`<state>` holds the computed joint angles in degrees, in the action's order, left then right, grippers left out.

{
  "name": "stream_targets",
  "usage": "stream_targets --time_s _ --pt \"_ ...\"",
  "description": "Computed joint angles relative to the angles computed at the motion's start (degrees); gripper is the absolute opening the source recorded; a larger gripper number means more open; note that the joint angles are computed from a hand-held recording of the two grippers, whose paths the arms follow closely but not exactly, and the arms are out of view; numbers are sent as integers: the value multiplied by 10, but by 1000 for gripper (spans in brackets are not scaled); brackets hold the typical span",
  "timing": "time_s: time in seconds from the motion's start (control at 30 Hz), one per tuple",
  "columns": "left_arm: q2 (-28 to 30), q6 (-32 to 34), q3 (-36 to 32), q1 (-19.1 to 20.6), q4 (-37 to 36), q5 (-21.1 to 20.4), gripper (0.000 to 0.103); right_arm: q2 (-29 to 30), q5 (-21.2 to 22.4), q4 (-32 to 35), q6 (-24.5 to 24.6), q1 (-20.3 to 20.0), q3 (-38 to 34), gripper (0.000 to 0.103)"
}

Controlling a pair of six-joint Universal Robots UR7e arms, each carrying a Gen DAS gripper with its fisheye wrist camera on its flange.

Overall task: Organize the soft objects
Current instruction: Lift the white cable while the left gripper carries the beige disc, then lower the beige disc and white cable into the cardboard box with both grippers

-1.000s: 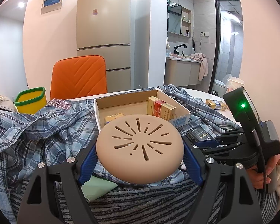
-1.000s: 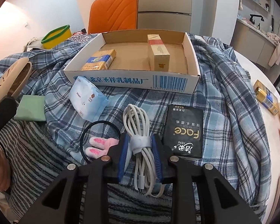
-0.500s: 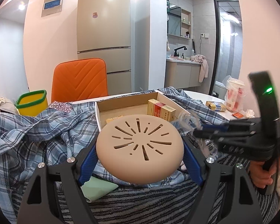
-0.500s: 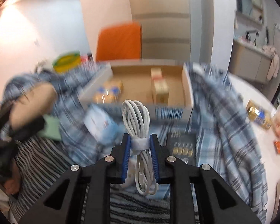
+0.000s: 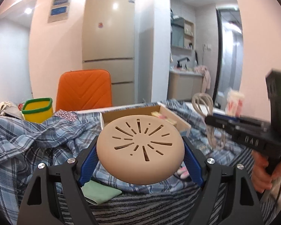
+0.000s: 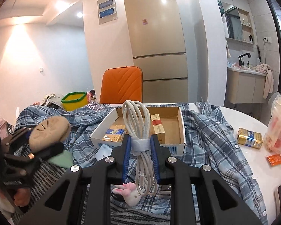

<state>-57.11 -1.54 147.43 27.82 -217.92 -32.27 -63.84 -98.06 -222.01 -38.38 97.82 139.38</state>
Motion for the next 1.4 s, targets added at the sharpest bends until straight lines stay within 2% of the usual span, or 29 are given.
stream_targets --time_s 0.13,0.3,0.43,0.63,0.73,0.8,0.87,1.0,1.1,1.2,1.4 --pt "10 28 0 -15 -69 25 80 7 8 -39 -12 7 6 23" --pt "51 153 -25 -46 -196 83 80 6 -3 -62 -19 26 0 23" --pt "70 239 -54 -60 -265 104 80 0 -12 -70 -31 52 -13 23" --pt "77 305 -108 -45 -302 93 80 1 -40 -56 -40 91 -65 23" --pt "99 365 -146 -34 -358 77 80 9 -47 -45 -39 102 -93 23" --pt "120 424 -177 -24 -428 61 80 17 -50 -41 -35 104 -112 23" --pt "133 456 -204 -10 -464 42 80 34 -64 -58 -31 107 -132 23" --pt "146 445 -232 21 -454 10 80 53 -70 -54 -6 97 -161 23" --pt "149 385 -239 44 -407 0 80 67 -77 -45 -5 83 -175 23" --pt "169 381 -258 60 -407 11 80 80 -83 -42 -8 66 -180 23" --pt "179 287 -267 88 -285 42 80 102 -108 2 -1 37 -200 23"
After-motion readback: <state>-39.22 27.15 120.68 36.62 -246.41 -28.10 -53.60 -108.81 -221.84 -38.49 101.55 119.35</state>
